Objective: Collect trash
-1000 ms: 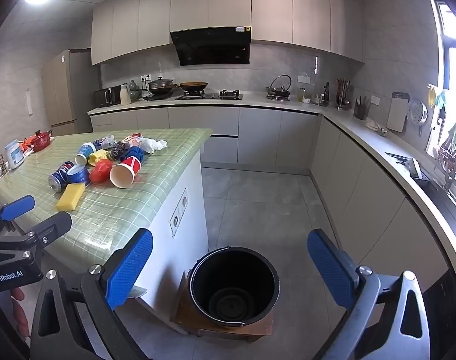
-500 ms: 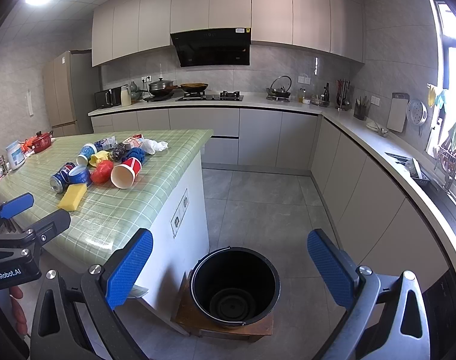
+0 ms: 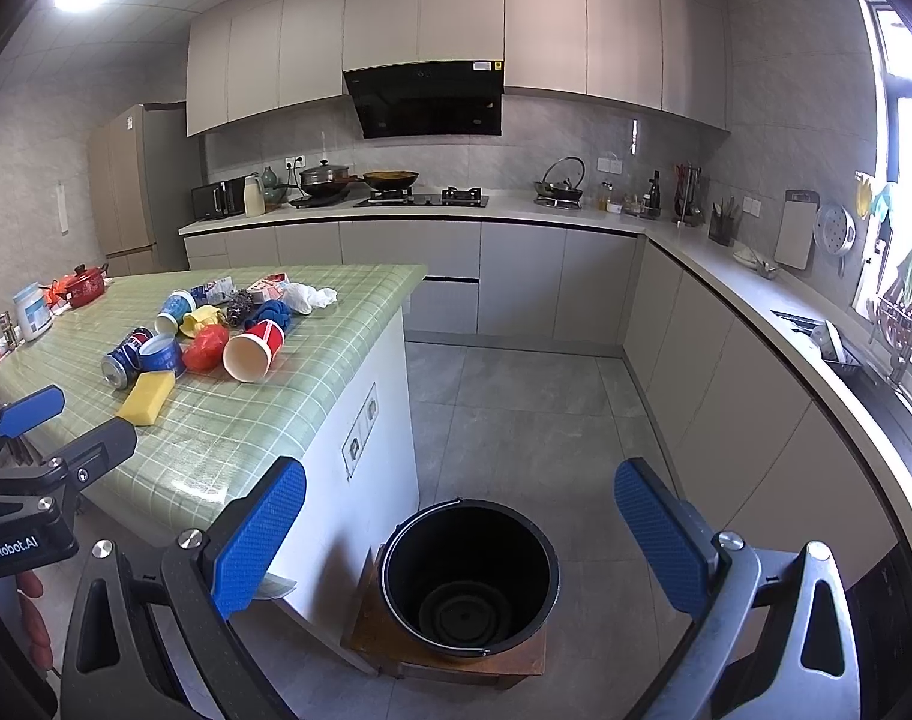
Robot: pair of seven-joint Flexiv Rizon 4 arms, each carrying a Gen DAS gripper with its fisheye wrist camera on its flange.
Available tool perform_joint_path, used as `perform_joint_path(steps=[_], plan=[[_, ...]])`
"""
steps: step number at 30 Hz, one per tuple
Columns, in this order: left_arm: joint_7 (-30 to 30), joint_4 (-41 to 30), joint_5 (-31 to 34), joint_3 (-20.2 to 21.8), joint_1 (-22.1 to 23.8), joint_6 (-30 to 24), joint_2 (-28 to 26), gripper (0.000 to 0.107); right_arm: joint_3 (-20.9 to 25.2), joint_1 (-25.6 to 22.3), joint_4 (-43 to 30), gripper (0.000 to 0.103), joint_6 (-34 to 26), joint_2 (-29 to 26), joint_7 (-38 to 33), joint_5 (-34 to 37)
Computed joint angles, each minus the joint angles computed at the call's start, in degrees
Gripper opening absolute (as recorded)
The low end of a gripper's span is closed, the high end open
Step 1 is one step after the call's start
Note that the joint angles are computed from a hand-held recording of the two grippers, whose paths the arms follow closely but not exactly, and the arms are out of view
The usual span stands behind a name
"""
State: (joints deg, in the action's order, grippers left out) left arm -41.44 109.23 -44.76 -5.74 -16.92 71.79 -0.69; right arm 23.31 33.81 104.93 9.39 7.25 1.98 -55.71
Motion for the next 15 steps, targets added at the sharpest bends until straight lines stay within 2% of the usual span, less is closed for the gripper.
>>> perform_joint_path(steps=[15], plan=[[0.8, 0.3, -0.9, 0.2, 0.1, 0.7, 0.2, 0.103, 0.0, 0.0, 0.1, 0.103, 0.2, -0.1, 0.2, -0.3]])
